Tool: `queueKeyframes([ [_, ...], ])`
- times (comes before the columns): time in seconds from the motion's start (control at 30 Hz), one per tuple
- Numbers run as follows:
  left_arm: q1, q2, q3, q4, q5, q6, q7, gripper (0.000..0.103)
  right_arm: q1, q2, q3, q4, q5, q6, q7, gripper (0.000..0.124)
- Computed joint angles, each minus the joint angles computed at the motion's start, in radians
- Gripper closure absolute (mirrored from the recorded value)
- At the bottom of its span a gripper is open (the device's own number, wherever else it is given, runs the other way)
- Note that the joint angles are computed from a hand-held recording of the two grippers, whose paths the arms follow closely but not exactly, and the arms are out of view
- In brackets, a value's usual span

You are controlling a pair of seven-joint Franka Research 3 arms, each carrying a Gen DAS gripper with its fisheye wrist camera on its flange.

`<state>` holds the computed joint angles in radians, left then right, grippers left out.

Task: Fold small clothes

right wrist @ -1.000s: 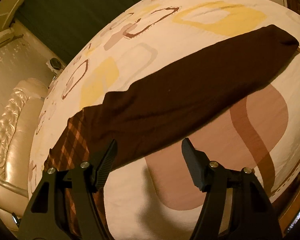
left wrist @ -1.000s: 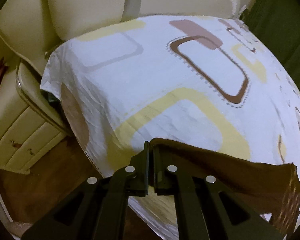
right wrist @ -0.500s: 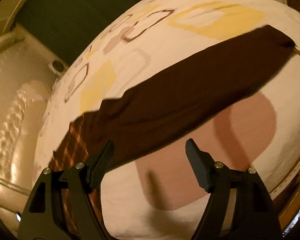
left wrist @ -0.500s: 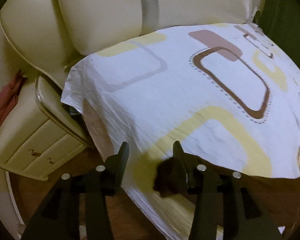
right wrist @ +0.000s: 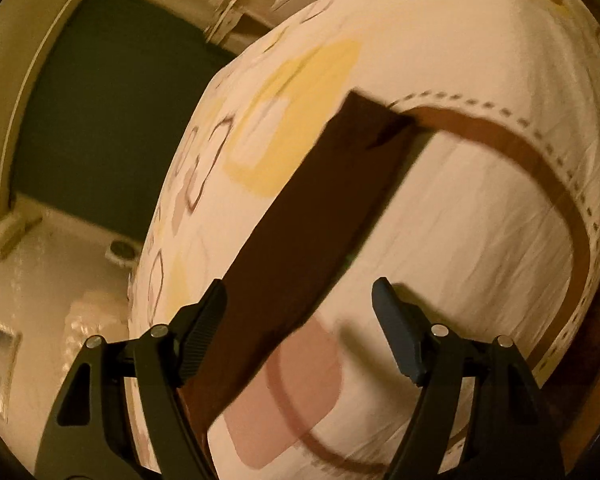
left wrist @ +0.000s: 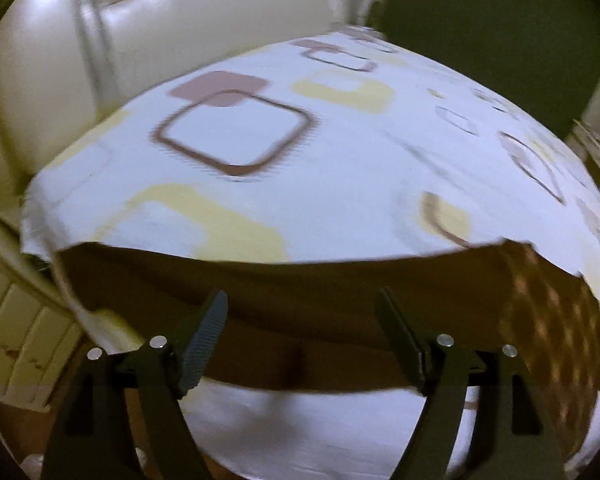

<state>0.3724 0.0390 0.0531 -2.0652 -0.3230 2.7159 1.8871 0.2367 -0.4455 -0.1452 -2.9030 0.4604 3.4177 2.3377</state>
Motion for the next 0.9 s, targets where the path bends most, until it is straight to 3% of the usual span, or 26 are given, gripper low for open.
queueKeyframes([
  [0.1,-0.027,-0.027,-0.021,-0.034,-0.06,-0.008,0.033,0.026,-0.023,0.014,-0.013,-0.016,0.013,0.05,0.019,0.05],
  [0.23,-0.069,-0.059,-0.026,-0.082,-0.105,-0.012,0.06,0.025,0.026,0.055,-0.143,-0.032,-0.081,0.169,0.119,0.053],
  [0.43,-0.104,-0.079,-0.017,-0.12,-0.034,0.01,0.007,0.025,0.088,0.161,-0.37,-0.011,-0.381,0.294,0.346,0.057],
  [0.53,-0.109,-0.082,-0.01,-0.128,-0.021,0.007,-0.026,0.025,0.038,0.182,-0.334,0.017,-0.394,0.253,0.344,0.069],
  [0.63,-0.109,-0.086,-0.003,-0.137,-0.024,0.004,-0.039,0.025,-0.021,0.176,-0.27,0.041,-0.393,0.165,0.301,0.1],
  [0.7,-0.108,-0.088,0.001,-0.141,-0.018,0.008,-0.047,0.025,0.011,0.182,-0.341,0.047,-0.516,0.144,0.365,0.112],
  [0.9,-0.098,-0.092,0.011,-0.148,0.003,0.025,-0.069,0.025,-0.004,0.167,-0.344,0.045,-0.584,0.151,0.413,0.117],
])
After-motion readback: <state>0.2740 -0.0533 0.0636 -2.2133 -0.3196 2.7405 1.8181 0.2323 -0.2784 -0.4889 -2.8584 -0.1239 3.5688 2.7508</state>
